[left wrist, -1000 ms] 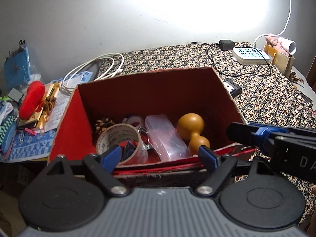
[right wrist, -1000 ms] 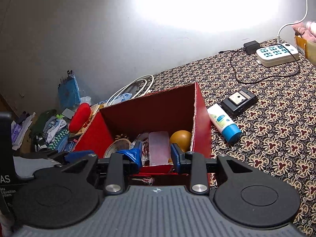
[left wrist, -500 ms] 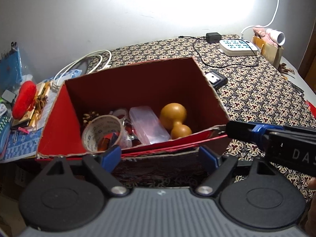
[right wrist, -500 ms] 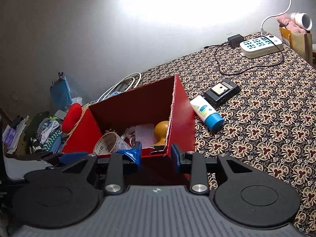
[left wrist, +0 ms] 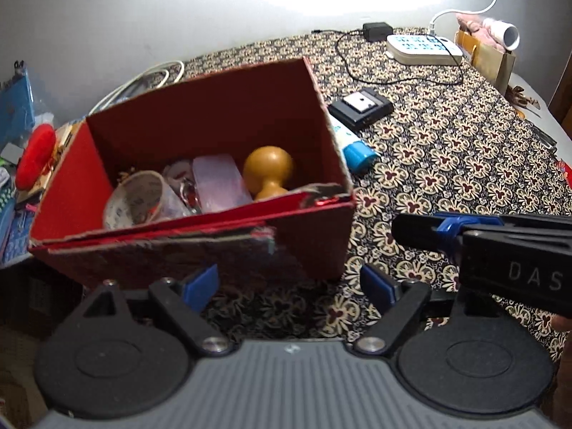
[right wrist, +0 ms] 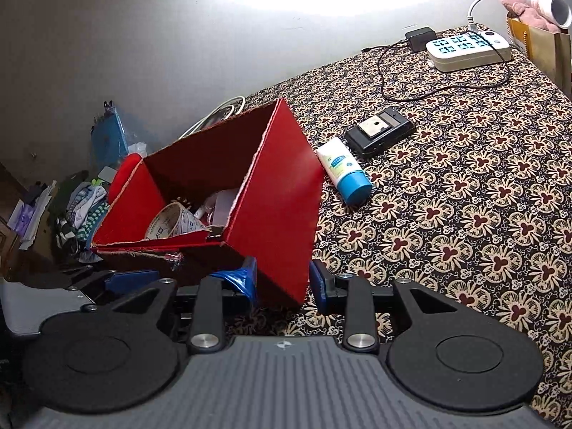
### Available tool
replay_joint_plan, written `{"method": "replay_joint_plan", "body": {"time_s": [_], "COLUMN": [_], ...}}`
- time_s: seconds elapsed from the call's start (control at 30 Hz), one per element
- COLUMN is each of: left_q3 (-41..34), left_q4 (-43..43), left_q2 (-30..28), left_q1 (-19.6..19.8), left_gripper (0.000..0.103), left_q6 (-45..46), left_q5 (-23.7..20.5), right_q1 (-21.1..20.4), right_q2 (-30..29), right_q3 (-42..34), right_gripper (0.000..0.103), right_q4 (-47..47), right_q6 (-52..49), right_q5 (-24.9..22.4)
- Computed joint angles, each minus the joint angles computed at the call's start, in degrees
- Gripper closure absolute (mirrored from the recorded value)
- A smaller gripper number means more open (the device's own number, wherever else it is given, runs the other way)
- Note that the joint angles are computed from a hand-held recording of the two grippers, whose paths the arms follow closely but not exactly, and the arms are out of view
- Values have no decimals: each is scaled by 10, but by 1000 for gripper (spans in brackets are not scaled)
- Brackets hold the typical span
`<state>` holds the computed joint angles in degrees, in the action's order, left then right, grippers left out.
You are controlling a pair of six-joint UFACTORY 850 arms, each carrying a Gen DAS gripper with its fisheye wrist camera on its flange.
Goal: Organize rigid objects
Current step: 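Move the right gripper toward the black device with white face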
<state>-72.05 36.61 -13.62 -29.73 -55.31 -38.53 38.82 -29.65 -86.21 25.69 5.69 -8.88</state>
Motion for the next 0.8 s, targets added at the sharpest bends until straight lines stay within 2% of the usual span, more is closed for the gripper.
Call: {"method": "replay_joint_plan", "body": {"time_s": [0.13,0.3,0.8], "left_q3": [-24,-56,-151], "left_q4": [-7,-22,-71], "left_q2": [-23,-54,-140], "left_q1": [-13,-27,-57], "left_gripper": [18,18,18], "left_q6": [-15,-26,-22], "left_q5": [-25,-50,-98], "right_q1": [-20,-40,-98], "right_q2": [-1,-1,3], "right_q3": [2,5,26], "right_gripper": [88,88,88], "right_q4": [139,224,296], "right_q6": [-151,-257,-367], "right_q5": [-27,-60,-134]}}
